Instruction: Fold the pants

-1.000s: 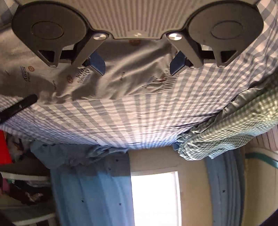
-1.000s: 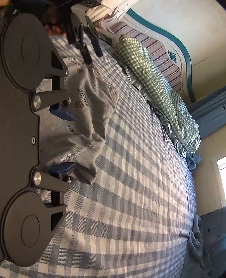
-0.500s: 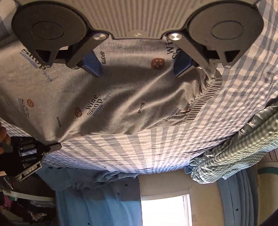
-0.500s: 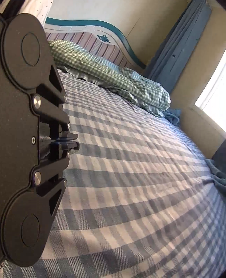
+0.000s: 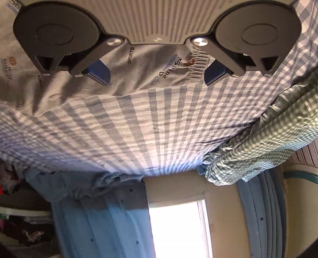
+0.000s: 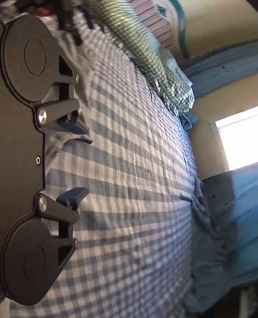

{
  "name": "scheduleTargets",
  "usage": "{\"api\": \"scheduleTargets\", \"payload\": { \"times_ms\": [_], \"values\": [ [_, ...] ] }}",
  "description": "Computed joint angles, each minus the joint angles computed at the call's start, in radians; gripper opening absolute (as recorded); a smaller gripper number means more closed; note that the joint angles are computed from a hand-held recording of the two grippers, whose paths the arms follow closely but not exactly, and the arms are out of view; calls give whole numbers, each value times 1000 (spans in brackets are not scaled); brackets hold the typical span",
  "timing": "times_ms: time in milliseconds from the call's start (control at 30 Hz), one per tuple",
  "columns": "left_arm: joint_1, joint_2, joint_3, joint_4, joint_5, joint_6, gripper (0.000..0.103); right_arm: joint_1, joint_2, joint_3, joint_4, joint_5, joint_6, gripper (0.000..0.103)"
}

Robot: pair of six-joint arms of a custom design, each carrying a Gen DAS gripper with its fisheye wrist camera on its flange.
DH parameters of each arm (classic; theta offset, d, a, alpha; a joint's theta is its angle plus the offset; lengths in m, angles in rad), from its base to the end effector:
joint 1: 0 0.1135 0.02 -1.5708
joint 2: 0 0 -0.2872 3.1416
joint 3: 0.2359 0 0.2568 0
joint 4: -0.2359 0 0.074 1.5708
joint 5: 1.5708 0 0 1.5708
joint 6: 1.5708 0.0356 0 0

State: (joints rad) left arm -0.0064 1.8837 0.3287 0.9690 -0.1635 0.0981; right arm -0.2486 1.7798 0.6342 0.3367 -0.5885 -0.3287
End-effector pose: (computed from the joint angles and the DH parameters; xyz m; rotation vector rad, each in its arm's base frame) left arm 0.2633 0.0041 0.0777 0.0180 2.1567 0.2293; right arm 0.3042 -0.0568 0.1168 -0.3596 2.2165 0.3934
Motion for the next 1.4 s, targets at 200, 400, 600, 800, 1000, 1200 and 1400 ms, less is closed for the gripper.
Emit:
{"api": "scheduleTargets", "payload": {
  "times_ms": [200, 400, 600, 800, 1000, 1200, 1400],
  "values": [
    [13, 177, 98, -9, -47, -36, 103, -162, 9, -459, 528, 126, -309, 77],
    [43, 127, 64, -36, -88, -53, 103, -761, 157, -425, 589, -120, -485, 94],
    [-315, -75, 5, -132, -370, -190, 102, -1128, 242, -207, 518, -286, -298, 93],
    [-776, -22, 258, -321, -268, -190, 102, -1245, 344, 66, 133, -385, -208, 97],
    [-991, 283, 720, -513, -152, -185, 102, -1221, 395, 172, 74, -400, -173, 96],
    [-1051, 545, 1086, -691, -158, -210, 102, -1163, 415, 182, 193, -353, -80, 76],
    [-1037, 592, 1167, -755, -139, -294, 102, -1131, 457, 131, 426, -273, -2, 17]
  ]
}}
